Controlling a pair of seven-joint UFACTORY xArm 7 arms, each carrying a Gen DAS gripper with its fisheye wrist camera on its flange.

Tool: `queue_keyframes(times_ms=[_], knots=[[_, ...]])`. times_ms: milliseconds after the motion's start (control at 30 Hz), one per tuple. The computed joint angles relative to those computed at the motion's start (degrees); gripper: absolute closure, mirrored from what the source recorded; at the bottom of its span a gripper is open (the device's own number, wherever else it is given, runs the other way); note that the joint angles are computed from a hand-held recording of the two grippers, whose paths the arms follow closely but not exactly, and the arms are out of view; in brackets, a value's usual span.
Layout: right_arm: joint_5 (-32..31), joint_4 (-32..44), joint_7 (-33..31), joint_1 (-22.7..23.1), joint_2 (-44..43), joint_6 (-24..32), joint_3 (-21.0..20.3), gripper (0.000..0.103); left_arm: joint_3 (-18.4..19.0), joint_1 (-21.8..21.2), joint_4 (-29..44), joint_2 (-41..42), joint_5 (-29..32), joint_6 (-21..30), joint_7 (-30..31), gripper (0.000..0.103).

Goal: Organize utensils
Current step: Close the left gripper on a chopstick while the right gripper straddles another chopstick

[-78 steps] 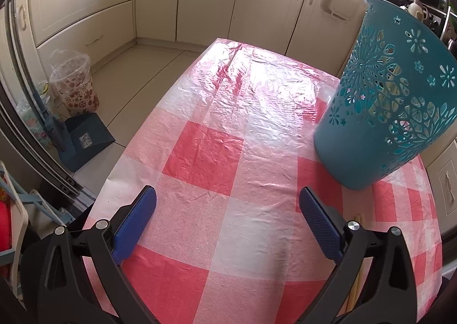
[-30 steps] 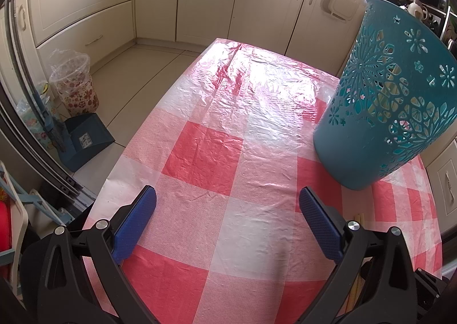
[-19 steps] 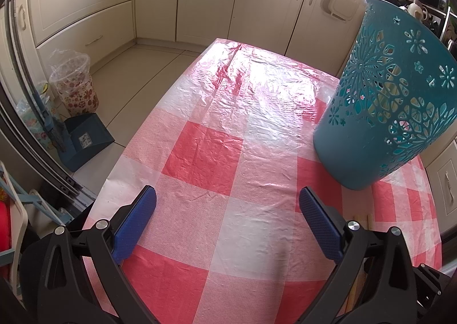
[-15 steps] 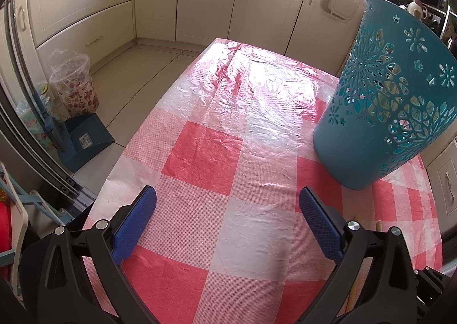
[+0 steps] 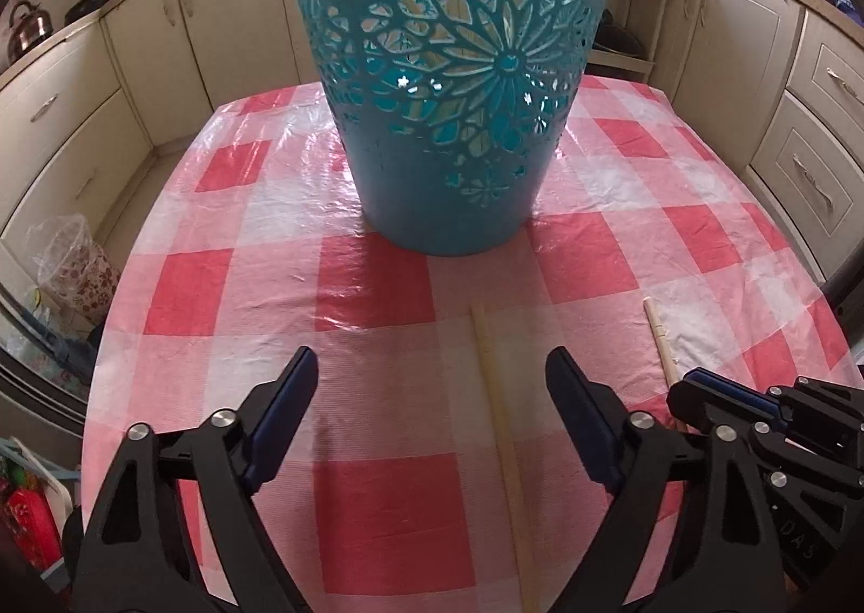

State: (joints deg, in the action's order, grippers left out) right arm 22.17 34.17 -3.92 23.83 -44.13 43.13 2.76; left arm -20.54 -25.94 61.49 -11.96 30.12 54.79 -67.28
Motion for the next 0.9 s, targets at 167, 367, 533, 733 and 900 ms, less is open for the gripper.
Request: queue_keyframes(times_ms=[167, 367, 533, 733, 900], knots=[[0.4, -0.2, -0.2, 0.2, -0.3, -0.2, -0.4, 0.094, 0.2, -0.1, -0.9, -0.4, 0.3, -1.6, 0.3, 0.071], [-1.6, 1.6, -1.2, 0.2, 1.2, 1.0, 0.7, 0.094, 0.8, 0.9, -3.6, -3.1, -2.6, -4.8, 2.2, 0.096], [-3.0, 3.6, -1.5, -0.2, 3.2, 2.1, 1.5, 0.094, 0.7, 1.9, -4.4, -4.4, -5.5, -3.6, 4.2, 0.095], [-2.6, 2.8, -1.7, -0.1, 3.2, 0.3, 1.8, 0.094, -0.5, 2.3, -3.6, -3.7, -3.7, -2.7, 4.5, 0.096], [-0.7, 2.0, -2.1, 0.6, 2.6, -0.1, 0.2, 0.094, -1.0, 2.2, -3.2, -3.6, -2.4, -2.6, 3.8, 0.098]])
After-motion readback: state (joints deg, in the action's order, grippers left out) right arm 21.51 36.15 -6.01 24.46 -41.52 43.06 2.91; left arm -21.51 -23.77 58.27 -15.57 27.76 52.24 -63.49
